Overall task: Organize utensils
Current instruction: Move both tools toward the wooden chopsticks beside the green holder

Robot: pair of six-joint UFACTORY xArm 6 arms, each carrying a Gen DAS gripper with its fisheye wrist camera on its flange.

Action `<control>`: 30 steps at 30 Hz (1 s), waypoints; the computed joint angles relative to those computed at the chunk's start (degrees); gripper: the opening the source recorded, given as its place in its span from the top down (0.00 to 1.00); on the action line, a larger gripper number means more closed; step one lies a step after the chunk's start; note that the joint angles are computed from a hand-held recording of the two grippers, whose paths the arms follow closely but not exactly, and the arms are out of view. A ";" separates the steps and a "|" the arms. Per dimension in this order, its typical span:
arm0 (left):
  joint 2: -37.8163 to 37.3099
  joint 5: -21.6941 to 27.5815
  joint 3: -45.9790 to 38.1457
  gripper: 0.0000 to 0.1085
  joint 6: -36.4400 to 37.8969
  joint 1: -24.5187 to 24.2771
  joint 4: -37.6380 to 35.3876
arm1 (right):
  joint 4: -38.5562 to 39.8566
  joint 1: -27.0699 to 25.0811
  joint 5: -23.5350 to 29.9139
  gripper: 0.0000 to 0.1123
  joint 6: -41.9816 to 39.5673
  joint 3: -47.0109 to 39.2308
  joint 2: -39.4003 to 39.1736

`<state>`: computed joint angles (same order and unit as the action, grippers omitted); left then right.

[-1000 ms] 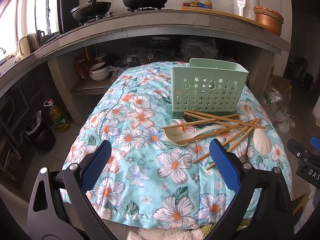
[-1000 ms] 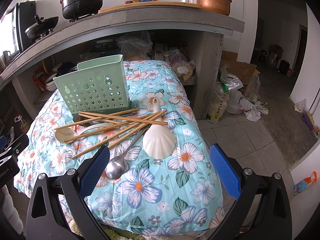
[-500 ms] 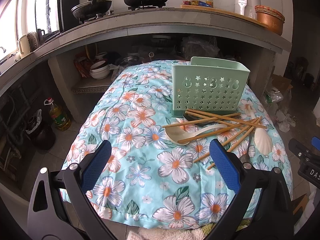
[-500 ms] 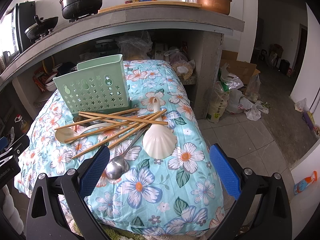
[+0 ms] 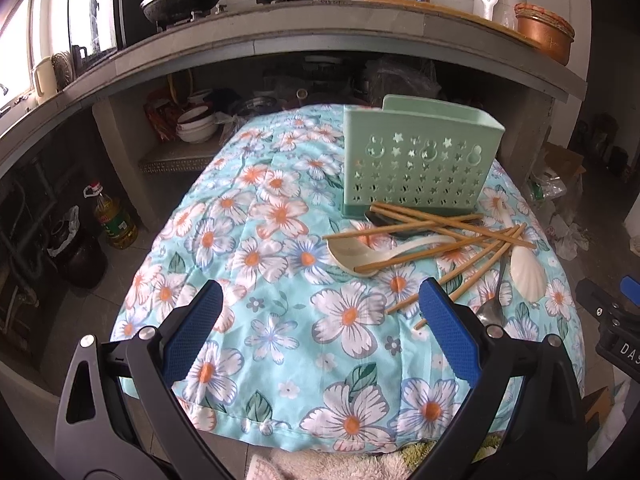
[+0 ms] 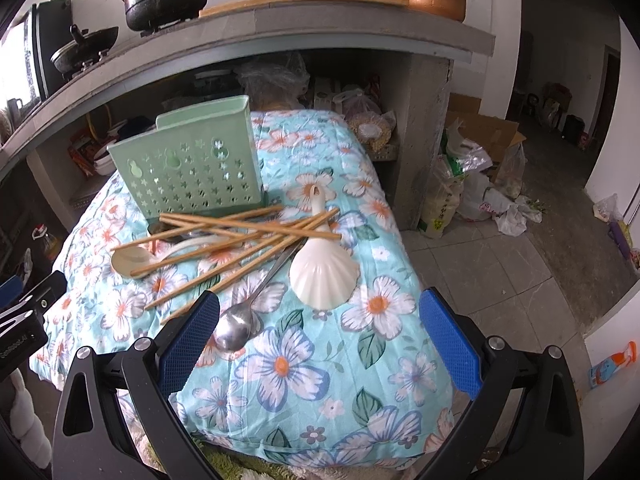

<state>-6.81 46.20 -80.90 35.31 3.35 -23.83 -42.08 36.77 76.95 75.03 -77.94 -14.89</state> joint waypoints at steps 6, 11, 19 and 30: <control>2.47 5.15 -0.91 0.13 -2.83 -0.39 3.31 | 7.67 -2.64 -4.07 0.13 -2.72 2.49 0.44; 4.89 7.89 -1.40 0.13 -4.87 -0.52 5.97 | 14.08 -5.16 -8.33 0.13 -4.34 5.63 0.55; 10.43 15.01 -5.95 0.13 -6.19 -0.41 7.26 | 22.78 -8.92 -16.55 0.13 -5.52 10.94 0.36; 12.79 14.64 -7.26 0.13 -3.47 -0.31 5.15 | 20.01 -9.74 -26.61 0.13 0.22 19.32 -5.87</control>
<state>5.98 60.84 -88.15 31.85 3.04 -18.68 -22.07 27.03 50.34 75.25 -58.62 -20.76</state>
